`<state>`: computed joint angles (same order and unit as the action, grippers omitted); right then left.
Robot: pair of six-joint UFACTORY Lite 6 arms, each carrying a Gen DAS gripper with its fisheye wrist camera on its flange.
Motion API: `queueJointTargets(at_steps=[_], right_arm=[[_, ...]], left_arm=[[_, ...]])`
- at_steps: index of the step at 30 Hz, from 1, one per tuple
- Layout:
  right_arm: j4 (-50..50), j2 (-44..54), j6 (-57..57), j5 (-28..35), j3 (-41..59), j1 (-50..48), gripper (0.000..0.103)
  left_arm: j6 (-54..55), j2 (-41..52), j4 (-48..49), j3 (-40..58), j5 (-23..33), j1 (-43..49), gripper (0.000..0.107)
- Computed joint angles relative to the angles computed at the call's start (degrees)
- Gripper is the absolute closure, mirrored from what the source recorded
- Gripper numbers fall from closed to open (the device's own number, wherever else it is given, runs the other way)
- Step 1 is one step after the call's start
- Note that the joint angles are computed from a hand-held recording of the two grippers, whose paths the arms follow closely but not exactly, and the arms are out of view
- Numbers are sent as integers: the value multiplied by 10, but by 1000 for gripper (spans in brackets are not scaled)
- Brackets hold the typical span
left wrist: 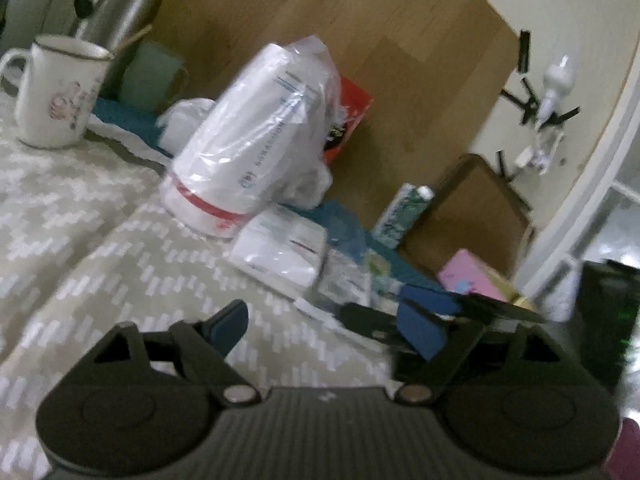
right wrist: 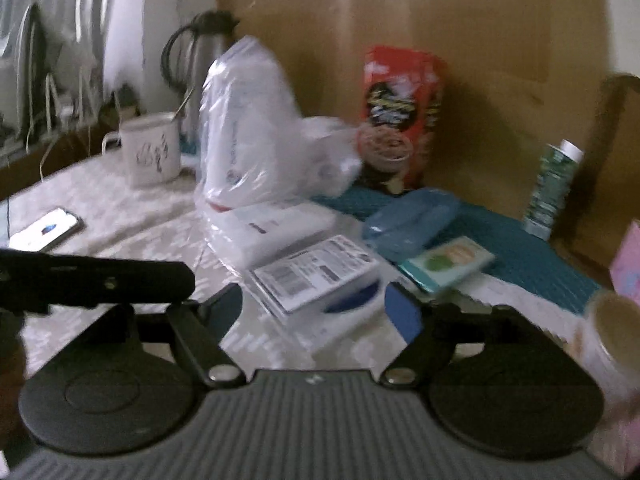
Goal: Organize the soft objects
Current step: 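Move the right tool to the white barcode-labelled package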
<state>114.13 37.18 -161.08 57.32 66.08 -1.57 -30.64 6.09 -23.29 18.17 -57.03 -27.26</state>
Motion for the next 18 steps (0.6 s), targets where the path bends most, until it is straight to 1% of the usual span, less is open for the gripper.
queueJointTargets(at_steps=[3,4,6,9,10,13,15,17,18], right_arm=[[4,8,-2,-24,21,24,16],[0,12,-5,-29,30,28,13],[15,14,-43,-38,31,38,12],[52,30,-78,-72,56,65,12],[50,40,-69,-77,72,68,10],[36,56,-47,-79,100,69,9],[26,51,-42,-85,98,65,12],[29,38,-67,-83,77,60,23],[31,33,-84,-80,66,56,25]], left_arm=[[-12,3,7,-8,-20,1,23],[-16,4,12,-10,-26,1,23],[-17,5,13,-11,-29,1,23],[-9,5,3,-10,-30,-6,23],[-6,6,-1,-9,-30,-9,23],[5,4,-13,-8,-27,-17,21],[8,4,-13,-6,-23,-18,21],[7,4,-11,-4,-19,-15,21],[6,4,-10,-4,-19,-15,21]])
